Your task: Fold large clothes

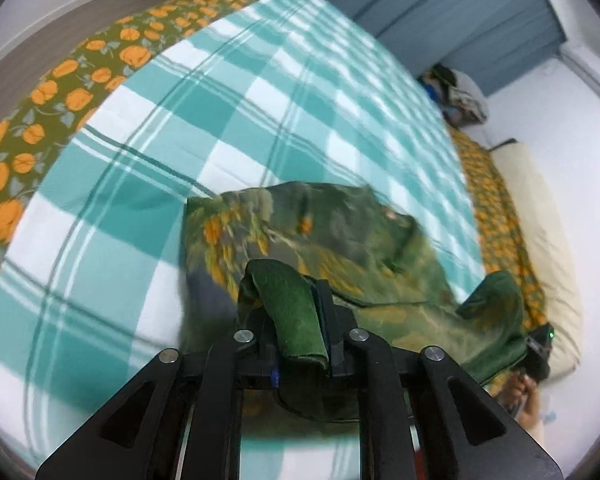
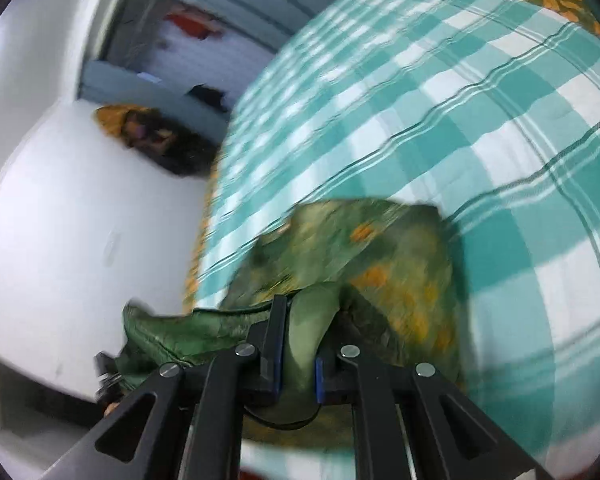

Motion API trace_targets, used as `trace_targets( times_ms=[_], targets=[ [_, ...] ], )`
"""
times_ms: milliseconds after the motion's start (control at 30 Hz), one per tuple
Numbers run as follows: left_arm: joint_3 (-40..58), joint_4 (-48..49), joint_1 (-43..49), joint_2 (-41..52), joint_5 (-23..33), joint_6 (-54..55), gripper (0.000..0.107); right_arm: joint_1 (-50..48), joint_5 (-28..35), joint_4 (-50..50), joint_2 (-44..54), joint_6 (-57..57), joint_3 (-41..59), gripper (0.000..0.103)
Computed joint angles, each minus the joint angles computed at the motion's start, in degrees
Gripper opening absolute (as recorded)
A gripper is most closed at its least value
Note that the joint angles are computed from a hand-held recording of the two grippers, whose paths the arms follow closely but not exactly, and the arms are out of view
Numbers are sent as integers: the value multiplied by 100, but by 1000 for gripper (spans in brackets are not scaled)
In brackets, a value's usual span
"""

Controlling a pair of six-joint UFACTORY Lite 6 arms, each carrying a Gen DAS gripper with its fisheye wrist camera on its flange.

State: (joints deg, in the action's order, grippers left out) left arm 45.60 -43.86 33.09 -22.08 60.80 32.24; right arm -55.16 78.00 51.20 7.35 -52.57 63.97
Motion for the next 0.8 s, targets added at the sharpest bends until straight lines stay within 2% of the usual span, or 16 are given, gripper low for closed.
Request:
trace_targets(
  times_ms=[67, 133, 167, 200, 233, 267, 333, 400, 433, 500, 567, 667, 767, 800],
  targets=[
    [-183, -5, -197, 99, -349, -120, 22, 150, -547, 94, 171, -15, -264, 13],
    [-330, -317, -132, 272, -422, 11, 37, 249, -932, 306, 385, -55, -532, 17],
    [-325, -459, -47, 306, -327, 67, 44, 257, -951, 457, 542, -28, -609, 31],
    [-305, -592, 135, 278, -165, 147, 61, 239, -908, 580, 630, 23, -638, 51],
    [-252, -665, 331, 186, -38, 225, 77, 179, -823, 700, 681, 88, -661, 60],
    [-193, -723, 516, 89, 88, 326, 82, 101, -691, 761, 700, 165, -649, 74],
    [-6, -832, 958, 19, 452, 662, 89, -48, -345, 916, 721, 198, -499, 78],
    [224, -793, 1354, 76, 919, 1106, 92, -90, -294, 864, 538, 161, -305, 80],
    [265, -692, 1360, 100, 975, 1288, 94, -66, -358, 731, 389, 62, -227, 80],
    [238, -361, 1127, 156, 974, 1575, 95, 182, -672, 188, 47, -198, -123, 80],
    [47, -50, 611, 267, 633, 1409, 95, 665, -1208, -452, -276, -438, -222, 80],
    [-283, 122, -421, 515, -458, 732, 92, 1640, -2458, -1237, -664, -315, -689, 80],
    [-437, -64, -1217, 765, -1282, 187, 69, 2079, -3293, -1430, -634, -25, -968, 80],
    [-452, 40, -1460, 803, -1501, -60, 43, 2109, -3349, -1274, -575, -46, -1023, 74]
  ],
)
